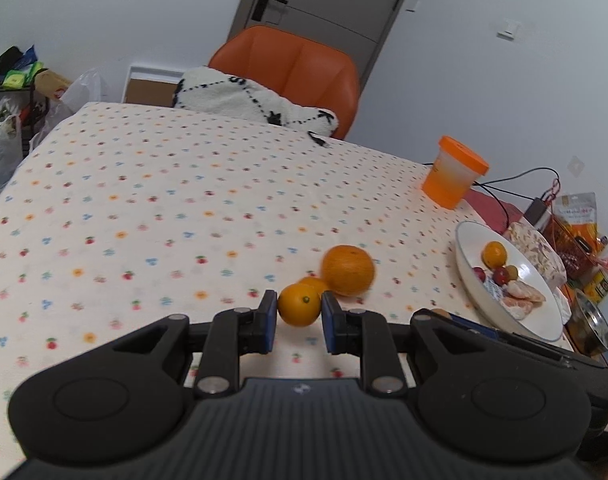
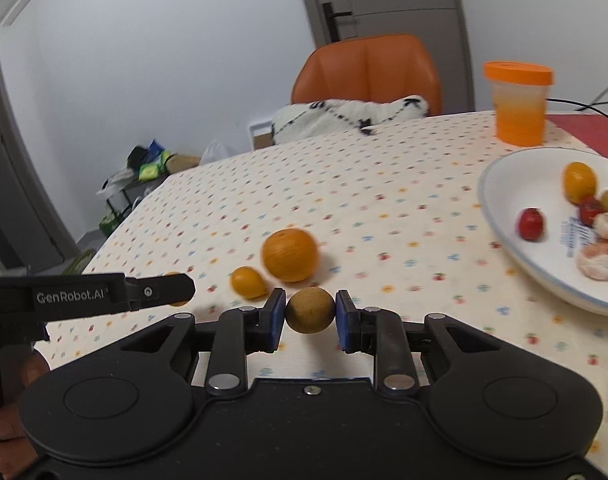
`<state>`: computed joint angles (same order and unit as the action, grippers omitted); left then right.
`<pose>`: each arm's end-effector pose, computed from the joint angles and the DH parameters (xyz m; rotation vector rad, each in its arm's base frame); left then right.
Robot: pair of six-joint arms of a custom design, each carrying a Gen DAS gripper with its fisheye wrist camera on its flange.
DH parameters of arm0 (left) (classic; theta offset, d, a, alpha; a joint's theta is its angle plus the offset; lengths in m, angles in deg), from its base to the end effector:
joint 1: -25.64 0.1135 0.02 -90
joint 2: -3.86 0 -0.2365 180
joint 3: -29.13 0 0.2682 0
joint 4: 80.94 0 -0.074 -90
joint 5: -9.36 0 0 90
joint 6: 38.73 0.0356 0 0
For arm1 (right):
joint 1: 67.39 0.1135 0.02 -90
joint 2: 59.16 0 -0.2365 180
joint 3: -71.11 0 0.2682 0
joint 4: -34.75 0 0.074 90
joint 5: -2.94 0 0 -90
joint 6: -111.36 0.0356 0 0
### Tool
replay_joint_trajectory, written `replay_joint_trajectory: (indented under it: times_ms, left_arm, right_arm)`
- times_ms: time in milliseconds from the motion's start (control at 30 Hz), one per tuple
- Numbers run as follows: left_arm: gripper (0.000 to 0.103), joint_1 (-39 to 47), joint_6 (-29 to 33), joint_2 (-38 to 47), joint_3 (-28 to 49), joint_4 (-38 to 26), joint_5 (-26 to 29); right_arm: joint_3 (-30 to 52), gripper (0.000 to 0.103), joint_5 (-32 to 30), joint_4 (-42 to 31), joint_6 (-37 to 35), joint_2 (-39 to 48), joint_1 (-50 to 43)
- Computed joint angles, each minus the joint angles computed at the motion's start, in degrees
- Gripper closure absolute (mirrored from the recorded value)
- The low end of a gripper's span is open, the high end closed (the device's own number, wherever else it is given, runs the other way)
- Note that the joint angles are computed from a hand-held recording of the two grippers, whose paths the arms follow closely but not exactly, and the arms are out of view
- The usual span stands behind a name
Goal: Organize fruits
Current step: 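Carry both fruits over the white plate and open both tools to release them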
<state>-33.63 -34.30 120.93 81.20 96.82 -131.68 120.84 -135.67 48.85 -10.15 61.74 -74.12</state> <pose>0.1660 -0.2250 -0.0079 -0.7003 2.0763 -0.1040 0.2822 -0.0064 -0.0193 -0.7722 2.1226 0.7386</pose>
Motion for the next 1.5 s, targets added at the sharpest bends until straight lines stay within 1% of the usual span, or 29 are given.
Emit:
replay_joint_trajectory:
  times_ms: [400, 867, 1133, 1433, 1467, 1500]
  left_arm:
    - [0.081, 1.5, 8.15, 3.03, 7.88, 0.66, 1.14]
    - [0.081, 3.18, 17.03, 7.82, 17.17, 2.08, 3.6]
    - [0.081, 4.44, 22.57, 10.22, 22.55, 2.17, 5.11]
    - [0.081, 6.1, 24.86, 12.58, 26.52, 1.25, 7.13]
    - [0.081, 6.25, 24.96, 12.81, 26.92, 1.04, 7.29]
    - [0.081, 6.37, 25.06, 13.0, 27.24, 0.87, 7.4]
  right_arm:
    - [3.54, 0.078, -4.94, -5.12, -2.6, 0.0, -8.15]
    - [9.9, 0.078, -6.53, -6.35, -0.22, 2.74, -14.62]
    - [14.58, 0.078, -6.05, -7.18, 1.53, 5.75, -15.94]
    - [18.96, 0.078, -4.76, -6.14, 4.8, 9.72, -14.84]
    - [19.6, 0.078, -4.72, -6.15, 5.1, 10.33, -14.54]
    - [20.51, 0.074, -5.22, -6.82, 5.08, 10.98, -14.36]
